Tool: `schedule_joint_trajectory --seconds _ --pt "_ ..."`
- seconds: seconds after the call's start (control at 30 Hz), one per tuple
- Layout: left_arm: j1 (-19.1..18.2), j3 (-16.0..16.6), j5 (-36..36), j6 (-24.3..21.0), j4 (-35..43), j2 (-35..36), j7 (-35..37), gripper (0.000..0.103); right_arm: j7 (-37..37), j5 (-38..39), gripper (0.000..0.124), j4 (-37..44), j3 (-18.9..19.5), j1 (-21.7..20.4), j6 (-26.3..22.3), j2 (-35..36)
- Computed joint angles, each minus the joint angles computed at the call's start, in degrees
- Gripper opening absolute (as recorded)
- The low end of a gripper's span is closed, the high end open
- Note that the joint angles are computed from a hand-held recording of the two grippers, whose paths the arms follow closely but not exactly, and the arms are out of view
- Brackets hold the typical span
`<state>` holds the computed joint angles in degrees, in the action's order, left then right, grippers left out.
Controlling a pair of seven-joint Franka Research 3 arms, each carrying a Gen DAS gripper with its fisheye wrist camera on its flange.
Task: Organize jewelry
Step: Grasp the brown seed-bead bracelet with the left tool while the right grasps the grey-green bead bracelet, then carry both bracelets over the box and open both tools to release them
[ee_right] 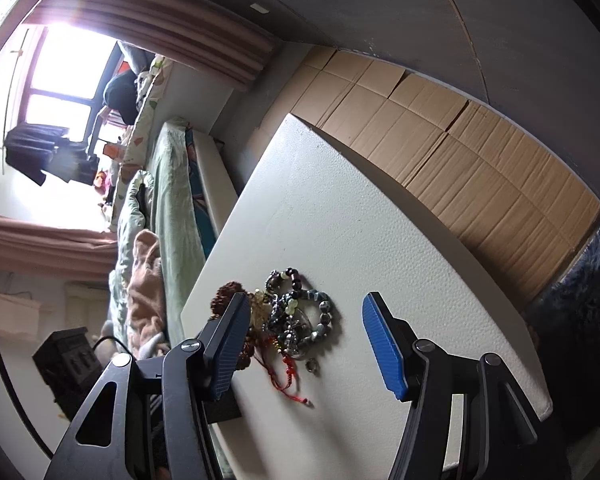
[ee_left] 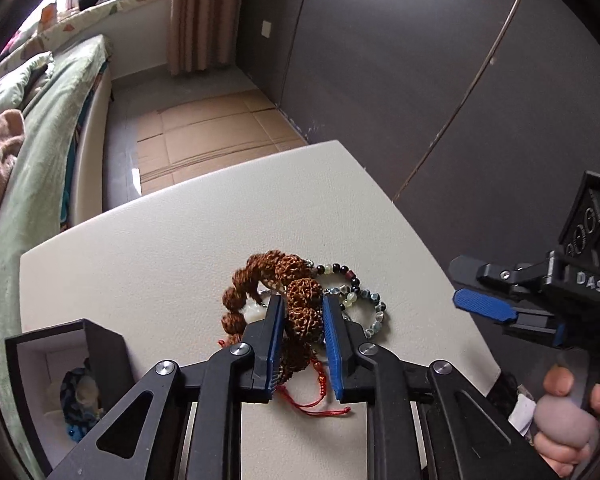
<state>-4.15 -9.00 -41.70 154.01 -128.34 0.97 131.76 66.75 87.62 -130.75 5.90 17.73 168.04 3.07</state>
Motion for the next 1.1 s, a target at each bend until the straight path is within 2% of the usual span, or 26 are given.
schedule_joint_trajectory --seconds 0.23,0.33,0.53,0.67,0.97,1.1 --pt "0.7 3.2 -14.7 -2.6 -2.5 -4.6 10.1 0.020 1.5 -6.4 0.044 2.5 1.1 1.0 -1.3 2.6" --pt "1.1 4.6 -19.5 -4.3 -3.3 -5.8 12.8 0.020 2.3 -8.8 0.043 3.5 1.8 1.3 -1.2 3.9" --pt "2.7 6.7 -22.5 -7.7 -3.1 -6.7 13.9 0.020 9.1 -15.9 0.043 5.3 2.7 1.5 0.1 7.0" --pt "4.0 7.3 -23.9 -9.1 -2.1 -6.7 15.0 0.020 12.8 -18.6 0.035 6.8 3.4 0.9 1.0 9.4" --pt "6.7 8.8 -27.2 -13.8 -1.0 -7.4 17.3 0.020 27.1 -30.5 0.034 8.2 3.6 1.2 5.4 12.7" --pt "7.7 9.1 -27.8 -14.1 -1.0 -7.7 17.4 0.020 34.3 -36.9 0.011 7.4 3.0 1.5 7.0 13.2"
